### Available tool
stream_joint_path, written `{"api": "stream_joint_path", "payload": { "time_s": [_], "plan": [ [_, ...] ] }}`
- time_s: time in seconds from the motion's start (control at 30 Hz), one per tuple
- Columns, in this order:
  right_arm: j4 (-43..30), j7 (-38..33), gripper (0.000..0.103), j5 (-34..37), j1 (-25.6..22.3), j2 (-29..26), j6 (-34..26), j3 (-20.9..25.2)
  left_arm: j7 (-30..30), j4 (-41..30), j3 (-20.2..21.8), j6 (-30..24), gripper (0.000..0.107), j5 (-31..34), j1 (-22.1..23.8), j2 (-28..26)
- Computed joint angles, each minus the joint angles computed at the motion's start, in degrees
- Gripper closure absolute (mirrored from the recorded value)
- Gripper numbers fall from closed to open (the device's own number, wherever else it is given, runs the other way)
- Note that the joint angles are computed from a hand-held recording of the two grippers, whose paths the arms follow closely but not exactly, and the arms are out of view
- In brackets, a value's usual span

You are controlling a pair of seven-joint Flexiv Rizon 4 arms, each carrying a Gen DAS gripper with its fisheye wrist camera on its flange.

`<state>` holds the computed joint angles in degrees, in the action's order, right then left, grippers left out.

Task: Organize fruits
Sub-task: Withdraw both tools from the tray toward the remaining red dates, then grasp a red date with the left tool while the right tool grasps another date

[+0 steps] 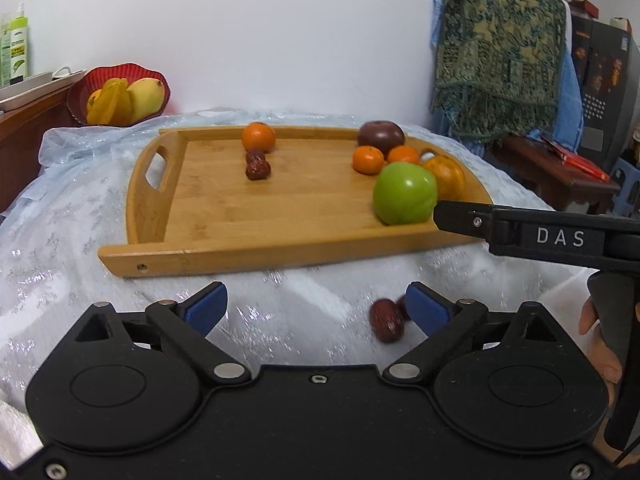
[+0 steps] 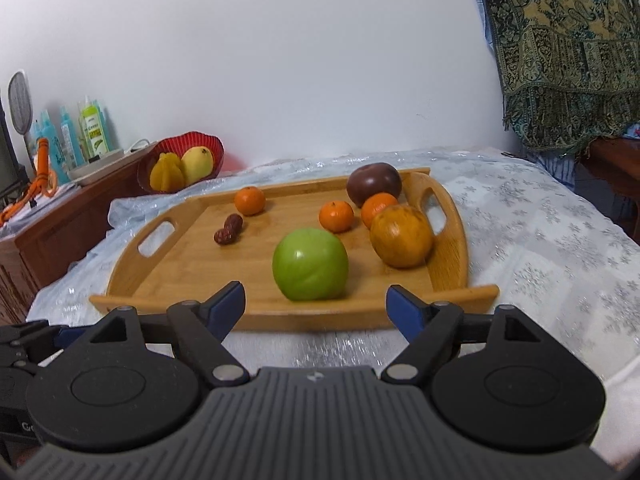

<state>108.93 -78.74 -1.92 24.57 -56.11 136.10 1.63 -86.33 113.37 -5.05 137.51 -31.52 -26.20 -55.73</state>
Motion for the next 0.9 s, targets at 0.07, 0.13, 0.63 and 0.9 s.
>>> {"api": "stream_joint_path", "payload": {
  "time_s": [0.07,0.13,0.63,0.9],
  "plan": [
    [0.92,-0.32,0.015,0.76,0.30,0.15,0.56,-0.12,-0.07,0.08,-0.01,0.51,0.011,0.57,-0.13,-0.33],
    [1.52,-0.68,0.015,1.79,0.80,0.24,0.81,-0.39,-0.12,-0.01,-0.12,1.20,0.020,1.61,-0.03,-0.83],
    [3.79,-3.18,0.015,6.26,2.64,0.33,1.07,-1.44,-2.61,-2.55,-1.57,-0.65,0.078,8.37,2.47,-2.78],
    [4.20,-5.86,0.015,5.33,3.71,0.10,1.53,-1.77,-0.12,-1.32,0.23,1.01,0.079,3.22,0.01,-2.45]
  ]
}}
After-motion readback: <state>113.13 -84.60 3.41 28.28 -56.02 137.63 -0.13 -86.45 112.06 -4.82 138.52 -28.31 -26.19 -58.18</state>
